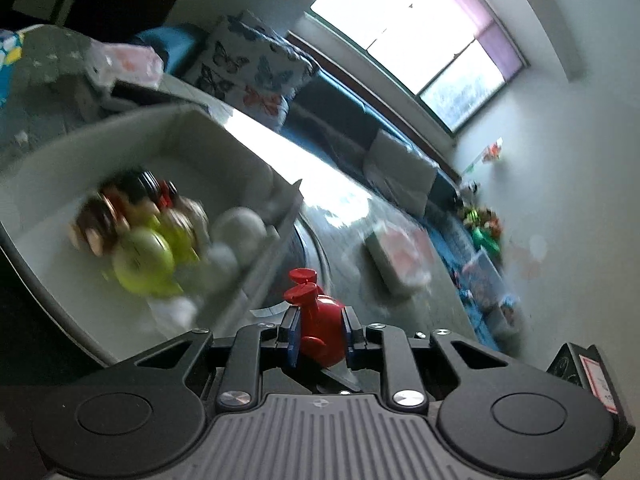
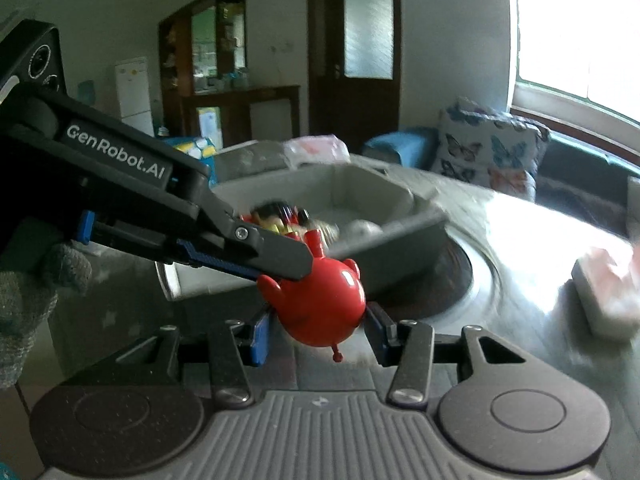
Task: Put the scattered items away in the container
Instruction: 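Carry the red ball toy over the grey box, then lower the red toy into the box and open both grippers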
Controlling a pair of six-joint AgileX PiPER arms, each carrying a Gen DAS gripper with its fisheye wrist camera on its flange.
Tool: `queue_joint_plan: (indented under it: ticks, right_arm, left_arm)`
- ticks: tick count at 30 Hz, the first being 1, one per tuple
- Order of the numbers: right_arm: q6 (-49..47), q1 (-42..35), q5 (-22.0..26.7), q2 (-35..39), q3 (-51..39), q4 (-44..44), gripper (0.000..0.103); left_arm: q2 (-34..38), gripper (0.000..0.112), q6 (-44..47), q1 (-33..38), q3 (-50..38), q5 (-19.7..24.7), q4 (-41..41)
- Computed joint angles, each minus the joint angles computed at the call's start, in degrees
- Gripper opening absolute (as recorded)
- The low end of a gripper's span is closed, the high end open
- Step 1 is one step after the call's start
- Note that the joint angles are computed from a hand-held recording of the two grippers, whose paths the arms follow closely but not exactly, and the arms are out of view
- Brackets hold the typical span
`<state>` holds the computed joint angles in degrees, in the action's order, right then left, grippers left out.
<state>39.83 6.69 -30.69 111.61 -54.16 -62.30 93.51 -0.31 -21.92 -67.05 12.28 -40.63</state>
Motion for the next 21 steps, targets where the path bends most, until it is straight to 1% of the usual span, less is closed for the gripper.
queue_joint_plan:
  ticks: [3, 9, 14, 18, 21]
  right_arm:
    - [2.99, 2.4, 1.45, 1.81, -4.97, -2.01, 0.048]
    - [14.05, 5.52, 5.13, 8.1, -17.59, -10.3, 0.048]
    - [27.81, 6.86, 7.49, 13.62, -26.89, -20.95, 0.048]
    - [35.73, 7.22, 8.44, 17.14, -31.49, -27.92, 0.048]
    - [37.88, 7.41, 8.88, 18.42, -32.72, -30.02, 0.048]
  left_arm:
    - [0.65, 0.022, -2.03, 2.34, -2.03, 0.61, 3.2]
    - [5.79, 0.023, 2.52, 7.37, -8.68, 3.65, -0.82]
    - [10.7, 0.023, 3.79, 9.93, -13.4, 5.8, -1.94]
    - [13.4, 0.023, 4.79, 11.28, -15.3, 7.22, -3.35]
    - [14.29, 0.024, 6.04, 11.92, -15.45, 7.53, -4.88]
